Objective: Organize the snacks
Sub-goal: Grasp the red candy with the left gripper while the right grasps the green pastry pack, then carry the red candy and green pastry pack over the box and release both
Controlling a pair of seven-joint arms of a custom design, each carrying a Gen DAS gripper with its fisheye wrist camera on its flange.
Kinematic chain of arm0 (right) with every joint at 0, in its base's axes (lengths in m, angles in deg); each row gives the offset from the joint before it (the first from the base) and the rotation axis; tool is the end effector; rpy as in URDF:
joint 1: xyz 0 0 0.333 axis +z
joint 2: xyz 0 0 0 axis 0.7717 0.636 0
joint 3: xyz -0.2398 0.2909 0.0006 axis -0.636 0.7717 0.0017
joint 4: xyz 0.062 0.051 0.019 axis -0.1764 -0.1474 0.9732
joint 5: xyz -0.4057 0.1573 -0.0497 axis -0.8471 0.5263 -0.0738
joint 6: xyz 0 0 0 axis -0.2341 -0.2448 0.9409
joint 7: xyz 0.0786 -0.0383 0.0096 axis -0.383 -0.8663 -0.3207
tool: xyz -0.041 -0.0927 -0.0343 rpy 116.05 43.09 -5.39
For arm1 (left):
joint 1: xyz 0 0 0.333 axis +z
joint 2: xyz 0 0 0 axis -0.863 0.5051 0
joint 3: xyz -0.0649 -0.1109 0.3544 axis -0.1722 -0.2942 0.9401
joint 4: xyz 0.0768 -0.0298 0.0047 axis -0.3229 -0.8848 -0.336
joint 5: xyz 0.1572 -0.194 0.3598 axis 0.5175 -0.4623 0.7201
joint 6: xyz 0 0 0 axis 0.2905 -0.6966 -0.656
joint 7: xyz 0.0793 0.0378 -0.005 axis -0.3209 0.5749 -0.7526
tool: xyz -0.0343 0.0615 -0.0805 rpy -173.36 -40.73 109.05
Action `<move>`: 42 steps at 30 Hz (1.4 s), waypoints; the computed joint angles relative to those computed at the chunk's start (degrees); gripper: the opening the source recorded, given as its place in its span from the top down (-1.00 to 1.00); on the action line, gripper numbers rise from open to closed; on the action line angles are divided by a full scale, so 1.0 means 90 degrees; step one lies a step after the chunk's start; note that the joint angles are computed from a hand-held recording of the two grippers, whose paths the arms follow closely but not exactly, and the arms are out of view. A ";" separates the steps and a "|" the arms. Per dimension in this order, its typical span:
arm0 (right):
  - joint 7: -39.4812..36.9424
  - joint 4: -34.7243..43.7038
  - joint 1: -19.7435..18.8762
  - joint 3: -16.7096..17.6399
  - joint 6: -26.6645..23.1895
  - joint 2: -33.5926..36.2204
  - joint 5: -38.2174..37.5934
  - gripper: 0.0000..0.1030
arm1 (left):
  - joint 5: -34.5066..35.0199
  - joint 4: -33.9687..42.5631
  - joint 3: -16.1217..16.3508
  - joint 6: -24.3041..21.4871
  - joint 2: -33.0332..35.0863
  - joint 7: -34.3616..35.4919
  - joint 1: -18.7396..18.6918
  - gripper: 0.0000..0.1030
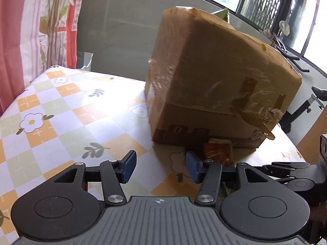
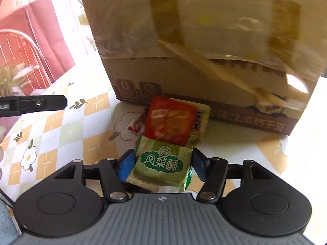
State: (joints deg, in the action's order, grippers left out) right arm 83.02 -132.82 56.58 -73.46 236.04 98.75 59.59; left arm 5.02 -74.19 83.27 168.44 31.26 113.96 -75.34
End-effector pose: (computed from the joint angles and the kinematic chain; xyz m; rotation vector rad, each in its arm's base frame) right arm 0.6649 0.0848 0.4723 -2.0327 1.2353 -0.2870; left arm 0.6294 -0.2123 0.4604 -1.8004 1.7186 -1.0512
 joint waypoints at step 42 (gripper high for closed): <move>-0.4461 -0.0854 -0.0546 -0.0584 -0.0440 -0.0631 0.4450 -0.11 | 0.1454 0.1282 -0.0737 -0.2288 0.0444 -0.0970 -0.0703 0.11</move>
State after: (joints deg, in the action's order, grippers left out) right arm 42.87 -140.51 51.67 -78.72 232.08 93.08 99.65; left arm 18.10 -62.65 76.64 147.85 35.25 105.24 -81.66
